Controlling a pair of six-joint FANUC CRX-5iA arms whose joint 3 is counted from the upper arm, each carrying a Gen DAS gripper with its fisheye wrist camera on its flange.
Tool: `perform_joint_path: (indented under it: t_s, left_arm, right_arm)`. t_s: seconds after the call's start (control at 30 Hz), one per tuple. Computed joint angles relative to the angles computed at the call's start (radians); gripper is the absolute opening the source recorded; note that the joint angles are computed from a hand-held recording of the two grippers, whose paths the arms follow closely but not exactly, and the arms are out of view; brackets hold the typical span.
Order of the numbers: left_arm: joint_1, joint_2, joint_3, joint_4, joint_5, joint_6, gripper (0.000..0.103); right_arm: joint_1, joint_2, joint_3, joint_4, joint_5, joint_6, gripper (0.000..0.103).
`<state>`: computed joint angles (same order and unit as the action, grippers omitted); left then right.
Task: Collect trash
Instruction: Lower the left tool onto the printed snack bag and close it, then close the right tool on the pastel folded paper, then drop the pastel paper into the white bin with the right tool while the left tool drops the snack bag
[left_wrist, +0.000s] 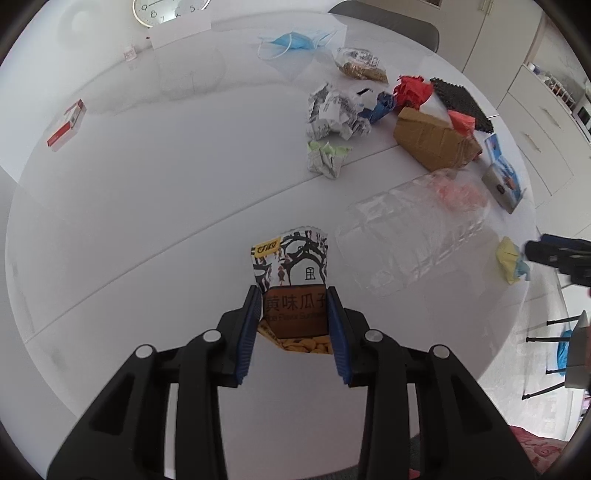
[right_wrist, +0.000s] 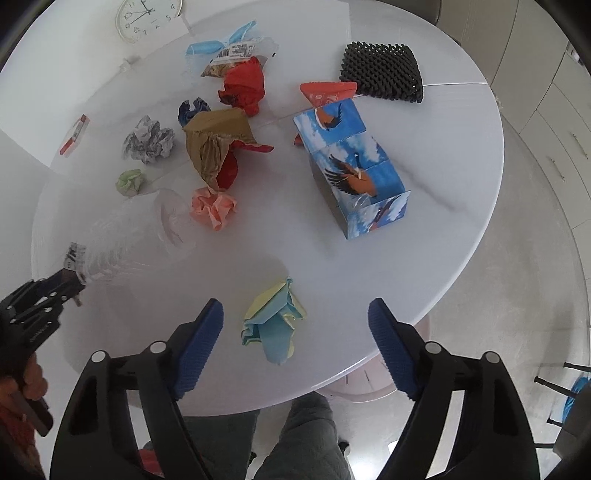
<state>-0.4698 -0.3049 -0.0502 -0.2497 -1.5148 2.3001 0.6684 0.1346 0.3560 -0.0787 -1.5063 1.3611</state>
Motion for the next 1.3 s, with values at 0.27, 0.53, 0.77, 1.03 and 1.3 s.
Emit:
perform_joint_path:
  t_s: [0.27,0.53,0.77,1.03,1.3]
  left_arm:
    - [0.042,-0.002,0.085,0.040,-0.003,-0.175,0.035]
    - [0.045,0.056,0.183,0.095,0.047,-0.368,0.035]
    - [-0.042,0.174,0.284,0.241,0.144,-0.528,0.035]
    - [-0.212,0.391,0.445,0.266,0.183,-0.532,0.035]
    - [-0.328,0.590,0.606,0.208,0.140,-0.443,0.038]
  right_arm:
    - [0.077,-0.020,-0.094,0.093,0.033,-0.050,0.038]
    - [0.031,-0.068,-0.110,0.029,0.054,-0.105,0.032]
    - [-0.085,-0.182,-0.154,0.026,0.019,-0.126,0.035]
    - [-0.231,-0.190,-0.201,0.042,0.032,-0.070,0.094]
    - [-0.358,-0.203,-0.185,0.057,0.033,-0.026,0.100]
